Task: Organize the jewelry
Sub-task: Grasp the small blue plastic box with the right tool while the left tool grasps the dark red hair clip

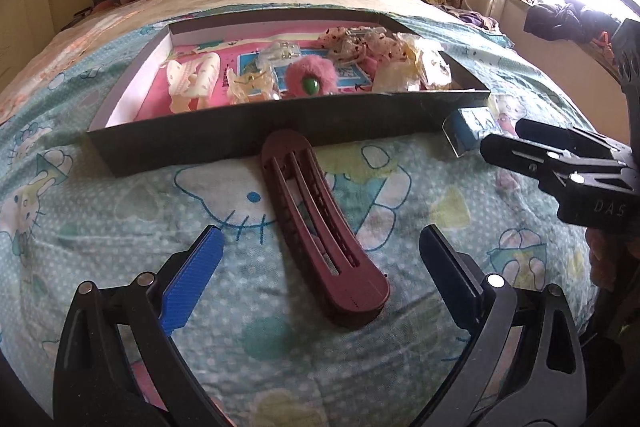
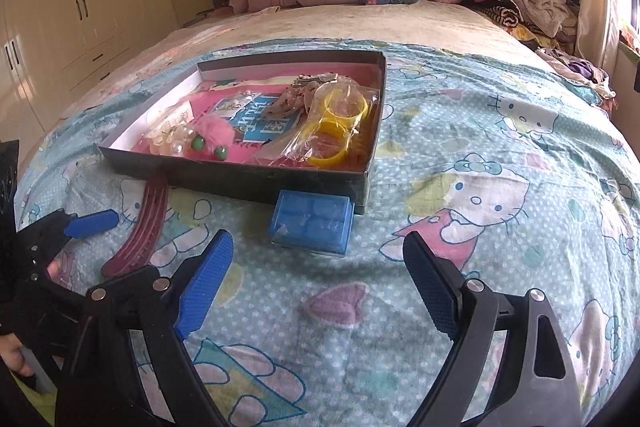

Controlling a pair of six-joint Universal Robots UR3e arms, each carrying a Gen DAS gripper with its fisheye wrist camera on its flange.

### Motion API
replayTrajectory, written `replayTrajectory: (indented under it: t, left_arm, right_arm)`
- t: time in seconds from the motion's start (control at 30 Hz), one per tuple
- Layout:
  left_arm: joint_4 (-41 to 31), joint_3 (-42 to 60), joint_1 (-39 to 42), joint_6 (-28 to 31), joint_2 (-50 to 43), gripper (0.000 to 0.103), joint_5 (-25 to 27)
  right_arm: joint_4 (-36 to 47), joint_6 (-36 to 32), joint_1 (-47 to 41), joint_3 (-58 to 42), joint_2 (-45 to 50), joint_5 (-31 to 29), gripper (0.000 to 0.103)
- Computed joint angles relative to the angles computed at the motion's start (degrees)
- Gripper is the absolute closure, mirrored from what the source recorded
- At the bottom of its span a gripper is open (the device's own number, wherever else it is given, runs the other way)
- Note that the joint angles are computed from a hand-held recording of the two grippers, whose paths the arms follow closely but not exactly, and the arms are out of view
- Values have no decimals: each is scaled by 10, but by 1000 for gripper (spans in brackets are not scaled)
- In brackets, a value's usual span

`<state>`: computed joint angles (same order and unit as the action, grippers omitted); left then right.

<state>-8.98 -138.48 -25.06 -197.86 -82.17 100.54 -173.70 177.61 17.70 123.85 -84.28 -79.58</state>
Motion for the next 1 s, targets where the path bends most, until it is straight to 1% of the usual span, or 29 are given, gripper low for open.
replayTrajectory:
  t: [0.03, 0.1, 0.13, 0.17, 0.2, 0.23, 0.3, 0.33, 0.37, 0.4, 0.47, 0.5, 0.53, 0.57, 0.63, 0.8, 1.0]
  left_arm:
    - [4, 3, -6, 0, -10, 15, 7]
    - [3, 8, -16, -3, -23, 22, 21]
    - [4, 6, -14, -2, -22, 24, 20]
    - [5, 3, -10, 1, -18, 28, 17]
    - [4, -1, -6, 2, -13, 35, 15]
    - [2, -6, 2, 3, -4, 38, 8]
    - [-6, -16, 16, 8, 16, 52, -7]
    - [-12, -21, 25, 11, 28, 56, -18]
    - [-16, -23, 30, 14, 35, 63, -23]
    - [-22, -27, 36, 17, 44, 65, -31]
    - [-32, -31, 42, 21, 58, 68, -41]
    - [-35, -35, 45, 23, 67, 70, -44]
    - [-39, -39, 47, 24, 78, 75, -48]
    - [-41, -42, 47, 23, 84, 78, -47]
    - [-53, -48, 52, 27, 103, 81, -50]
    - [-76, -66, 73, 35, 151, 81, -62]
    - [-130, -89, 111, 48, 247, 81, -76]
  right_arm:
    - [-1, 1, 1, -5, 6, 0, 19]
    - [6, 4, 3, -21, 21, 0, 19]
    - [8, 8, 3, -28, 28, 1, 19]
    - [11, 10, 2, -32, 33, 2, 19]
    - [12, 14, 4, -37, 39, 2, 19]
    - [12, 18, 5, -43, 46, 1, 19]
    - [16, 22, 8, -54, 58, -3, 23]
    - [20, 24, 11, -62, 65, -8, 27]
    - [20, 27, 14, -66, 70, -12, 31]
    - [20, 30, 17, -71, 77, -16, 33]
    - [18, 34, 26, -78, 86, -32, 46]
    - [17, 32, 27, -77, 86, -35, 50]
    - [16, 29, 28, -76, 85, -35, 56]
    - [14, 27, 29, -73, 84, -35, 58]
    - [12, 22, 27, -66, 79, -27, 58]
    - [12, 11, 40, -54, 66, -11, 58]
    - [21, 12, 69, -58, 57, 3, 58]
